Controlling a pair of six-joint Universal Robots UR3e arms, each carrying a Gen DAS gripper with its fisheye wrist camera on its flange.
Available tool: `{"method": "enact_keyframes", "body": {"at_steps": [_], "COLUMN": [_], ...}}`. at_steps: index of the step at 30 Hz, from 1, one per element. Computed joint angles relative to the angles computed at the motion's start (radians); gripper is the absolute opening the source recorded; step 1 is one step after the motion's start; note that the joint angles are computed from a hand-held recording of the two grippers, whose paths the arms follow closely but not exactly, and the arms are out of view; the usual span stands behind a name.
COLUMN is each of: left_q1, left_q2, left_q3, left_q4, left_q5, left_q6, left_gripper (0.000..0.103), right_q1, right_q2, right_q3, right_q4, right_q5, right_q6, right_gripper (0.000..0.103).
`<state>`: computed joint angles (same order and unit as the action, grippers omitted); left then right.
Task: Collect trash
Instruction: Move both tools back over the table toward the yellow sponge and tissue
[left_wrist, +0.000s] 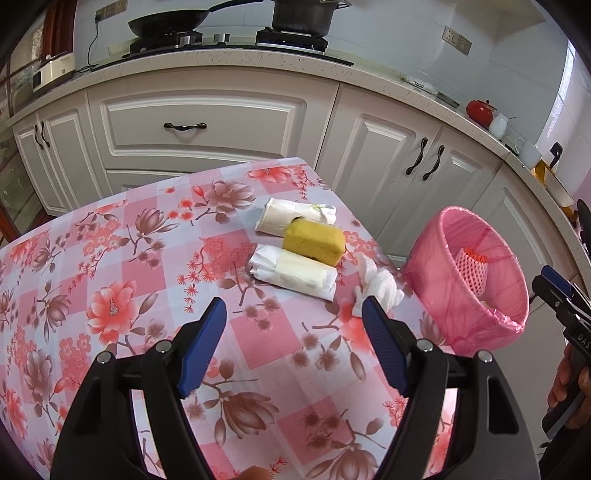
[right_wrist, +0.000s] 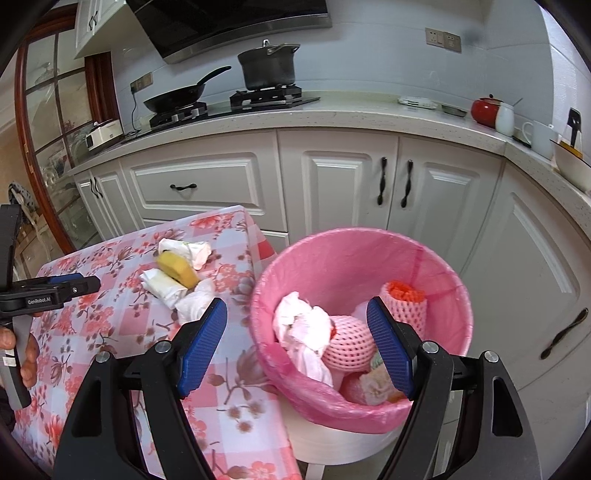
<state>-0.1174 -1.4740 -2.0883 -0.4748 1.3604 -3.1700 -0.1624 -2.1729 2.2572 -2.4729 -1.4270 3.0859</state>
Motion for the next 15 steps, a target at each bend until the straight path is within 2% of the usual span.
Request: {"method": "enact_keyframes", "body": {"at_steps": [15], "left_q1": [0.022], "left_q2": [-0.113], "left_q3": [-0.005], "left_q4": [0.067], "left_q5": [-0.015], "left_q6": [0.075], "left_gripper": [0.079], "right_q1": [0.196], "right_q2": [0.237], "right_q3": [-0.079], "right_q4": [-0.132], "right_q5": [-0.097], "right_q6": [0.106], "right_gripper": [0.076]}}
